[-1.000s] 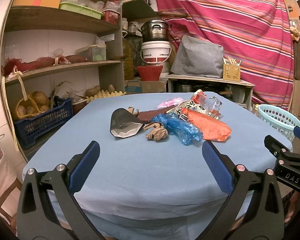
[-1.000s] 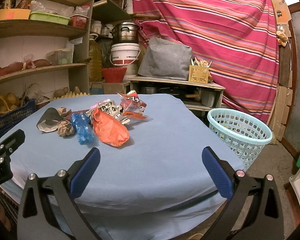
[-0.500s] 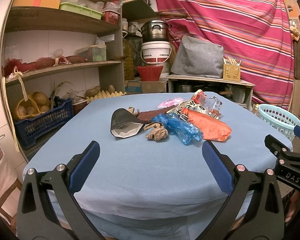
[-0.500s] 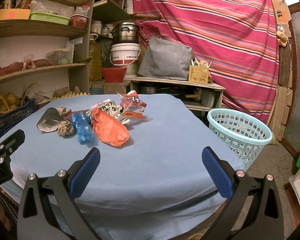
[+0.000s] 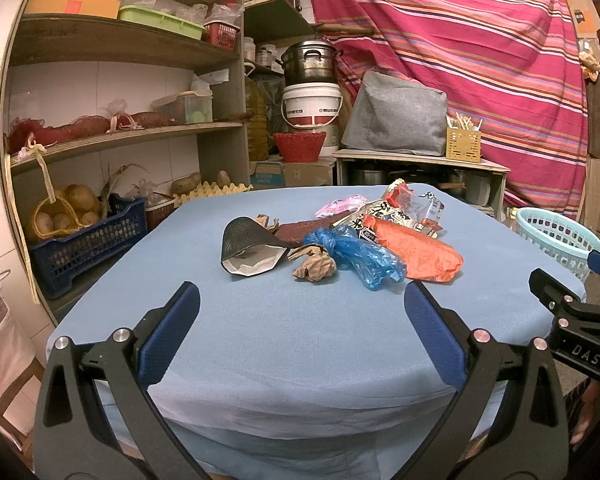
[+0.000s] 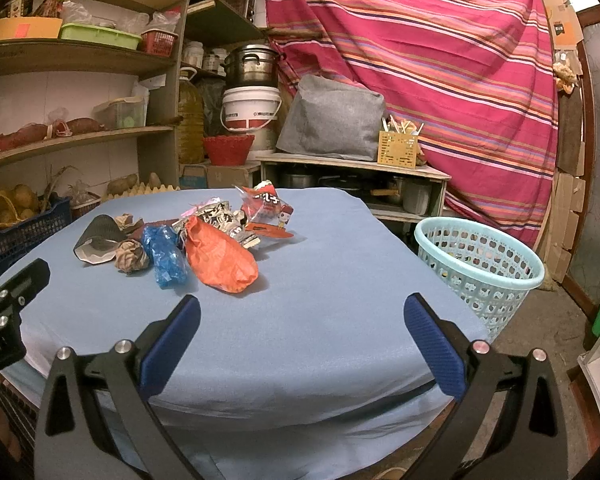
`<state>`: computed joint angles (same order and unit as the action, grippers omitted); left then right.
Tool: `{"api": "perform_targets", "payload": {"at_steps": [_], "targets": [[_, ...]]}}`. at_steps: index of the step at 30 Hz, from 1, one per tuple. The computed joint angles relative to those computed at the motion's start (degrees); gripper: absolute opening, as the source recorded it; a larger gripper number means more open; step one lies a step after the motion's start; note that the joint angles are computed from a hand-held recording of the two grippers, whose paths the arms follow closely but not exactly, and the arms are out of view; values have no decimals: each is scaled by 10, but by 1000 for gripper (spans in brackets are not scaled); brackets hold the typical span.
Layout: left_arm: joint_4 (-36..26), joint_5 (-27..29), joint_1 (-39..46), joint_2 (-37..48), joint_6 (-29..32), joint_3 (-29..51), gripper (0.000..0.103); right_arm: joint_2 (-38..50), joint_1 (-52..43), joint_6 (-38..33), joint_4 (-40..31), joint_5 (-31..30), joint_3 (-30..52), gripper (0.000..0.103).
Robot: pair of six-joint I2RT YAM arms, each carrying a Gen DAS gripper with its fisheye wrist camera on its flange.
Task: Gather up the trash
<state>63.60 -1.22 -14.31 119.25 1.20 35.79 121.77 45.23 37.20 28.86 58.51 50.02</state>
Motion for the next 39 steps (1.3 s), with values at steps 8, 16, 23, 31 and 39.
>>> {"api": "perform_targets", "payload": {"at_steps": [8, 16, 23, 31, 39], "targets": [[2, -3, -2, 2, 0, 0, 99, -1, 1, -1, 2, 4, 0, 99], [-46, 13, 11, -18, 1, 19, 99, -7, -7, -4, 0, -1, 0, 99], [-122, 20, 17, -20, -13, 92, 99, -23, -41, -97, 47, -24, 19, 99], [-240, 22, 23, 32, 4, 265, 99, -16, -119, -124, -18, -102, 109, 99], [-424, 27, 44, 125, -20, 495, 99, 31, -169, -157, -102, -144, 234, 99]]}}
